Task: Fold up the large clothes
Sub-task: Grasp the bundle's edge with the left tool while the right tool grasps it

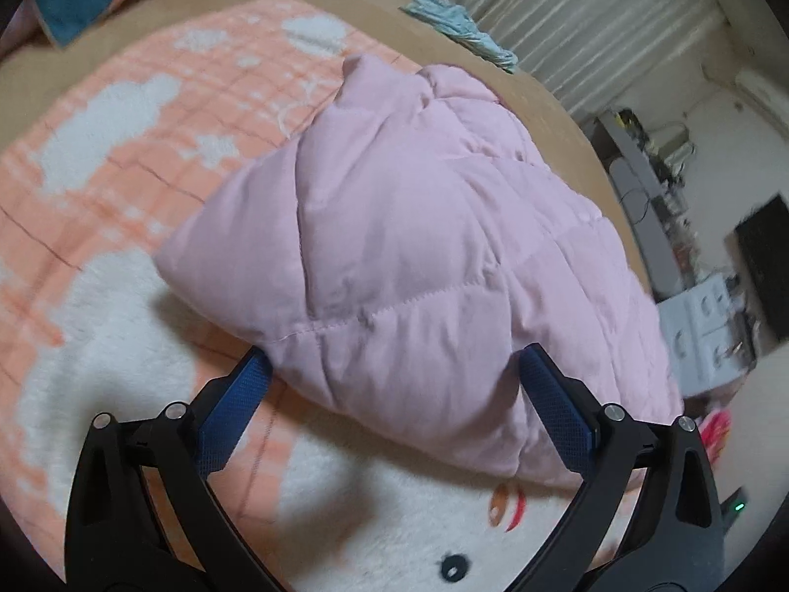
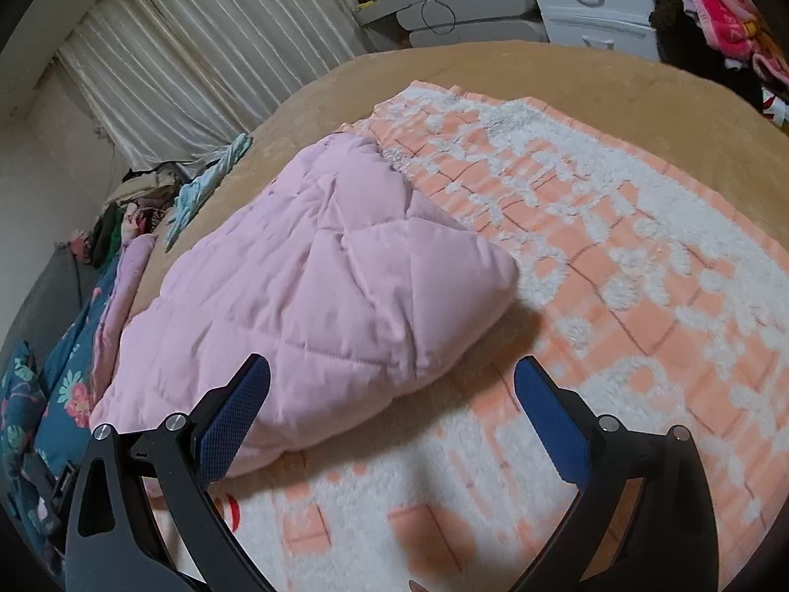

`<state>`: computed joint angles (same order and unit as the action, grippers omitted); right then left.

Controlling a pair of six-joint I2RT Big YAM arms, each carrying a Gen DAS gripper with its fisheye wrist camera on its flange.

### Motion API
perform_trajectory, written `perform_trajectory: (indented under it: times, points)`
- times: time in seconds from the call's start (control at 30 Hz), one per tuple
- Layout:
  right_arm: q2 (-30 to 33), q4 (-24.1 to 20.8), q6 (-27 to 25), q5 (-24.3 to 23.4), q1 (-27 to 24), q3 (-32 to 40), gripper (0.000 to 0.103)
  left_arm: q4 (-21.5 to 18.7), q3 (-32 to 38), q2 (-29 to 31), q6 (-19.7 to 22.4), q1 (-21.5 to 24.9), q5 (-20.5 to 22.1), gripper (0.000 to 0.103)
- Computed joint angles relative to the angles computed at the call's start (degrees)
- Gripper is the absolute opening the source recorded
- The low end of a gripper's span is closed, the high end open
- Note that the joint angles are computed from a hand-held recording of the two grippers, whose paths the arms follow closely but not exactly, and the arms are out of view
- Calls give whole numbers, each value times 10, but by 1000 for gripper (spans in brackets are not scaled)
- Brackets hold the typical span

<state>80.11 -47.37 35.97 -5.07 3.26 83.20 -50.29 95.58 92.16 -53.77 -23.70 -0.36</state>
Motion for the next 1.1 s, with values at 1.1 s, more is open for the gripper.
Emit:
perform_trajectory:
  times: [1.1]
  points:
    - [107,113,-22,-94,-13,38,64,151,-5,55,-37,11,9,72]
